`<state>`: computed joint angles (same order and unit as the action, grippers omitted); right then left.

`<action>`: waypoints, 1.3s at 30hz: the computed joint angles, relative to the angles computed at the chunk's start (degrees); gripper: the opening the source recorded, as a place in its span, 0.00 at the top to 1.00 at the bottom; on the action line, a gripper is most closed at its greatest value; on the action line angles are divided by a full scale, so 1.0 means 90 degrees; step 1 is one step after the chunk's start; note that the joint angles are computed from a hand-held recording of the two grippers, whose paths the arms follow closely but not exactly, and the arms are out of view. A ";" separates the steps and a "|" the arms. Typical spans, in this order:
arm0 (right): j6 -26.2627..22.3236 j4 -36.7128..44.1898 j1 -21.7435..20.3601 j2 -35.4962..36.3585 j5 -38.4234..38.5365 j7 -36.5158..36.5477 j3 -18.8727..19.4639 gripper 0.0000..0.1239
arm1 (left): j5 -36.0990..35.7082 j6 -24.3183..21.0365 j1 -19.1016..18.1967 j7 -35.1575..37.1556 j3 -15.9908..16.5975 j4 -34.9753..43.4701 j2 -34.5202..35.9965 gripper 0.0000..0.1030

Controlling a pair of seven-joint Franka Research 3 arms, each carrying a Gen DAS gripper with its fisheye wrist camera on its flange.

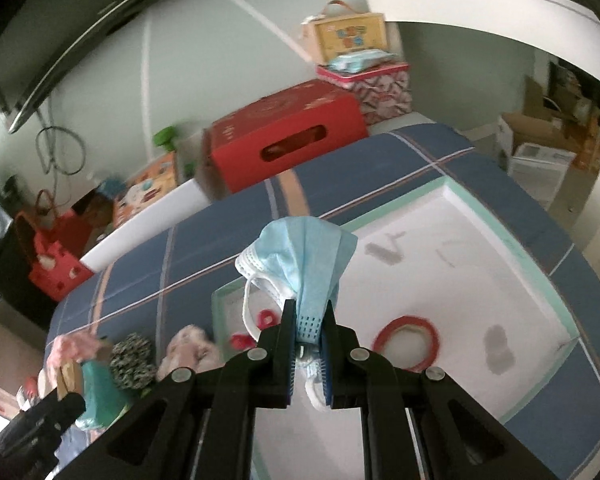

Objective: Organize soft objects
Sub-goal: 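Carry the gold disc and face mask with both tools over the white tray, then open both tools to drop the disc and mask into the tray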

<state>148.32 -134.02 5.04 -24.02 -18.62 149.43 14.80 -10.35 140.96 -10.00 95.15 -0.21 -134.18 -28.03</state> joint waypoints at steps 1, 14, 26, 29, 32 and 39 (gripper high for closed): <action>-0.0075 0.0009 -0.0075 0.0003 -0.0074 0.0068 0.0026 0.91 | 0.0000 -0.0025 -0.0041 0.0009 -0.0040 0.0081 0.0085 0.54; -0.0261 -0.0218 -0.0397 -0.0028 -0.0624 0.0614 -0.0072 0.91 | -0.0852 0.0491 -0.0795 0.1129 -0.0511 0.0547 0.1446 0.53; -0.0557 -0.0381 -0.0487 -0.0249 -0.0579 0.0866 -0.0127 0.87 | -0.1547 0.0494 -0.0791 0.1827 -0.0709 0.0573 0.1706 0.38; -0.0661 -0.0349 -0.0425 -0.0251 -0.0492 0.0747 -0.0174 0.74 | -0.1608 0.0552 -0.0769 0.1851 -0.0701 0.0501 0.1605 0.31; -0.0718 -0.0324 -0.0366 -0.0260 -0.0371 0.0639 -0.0206 0.59 | -0.1539 0.0500 -0.0717 0.1713 -0.0693 0.0478 0.1508 0.29; -0.1275 -0.0200 -0.0171 -0.0214 0.0079 0.0234 -0.0352 0.40 | -0.0900 0.0773 -0.0445 0.0782 -0.0670 0.0404 0.1335 0.17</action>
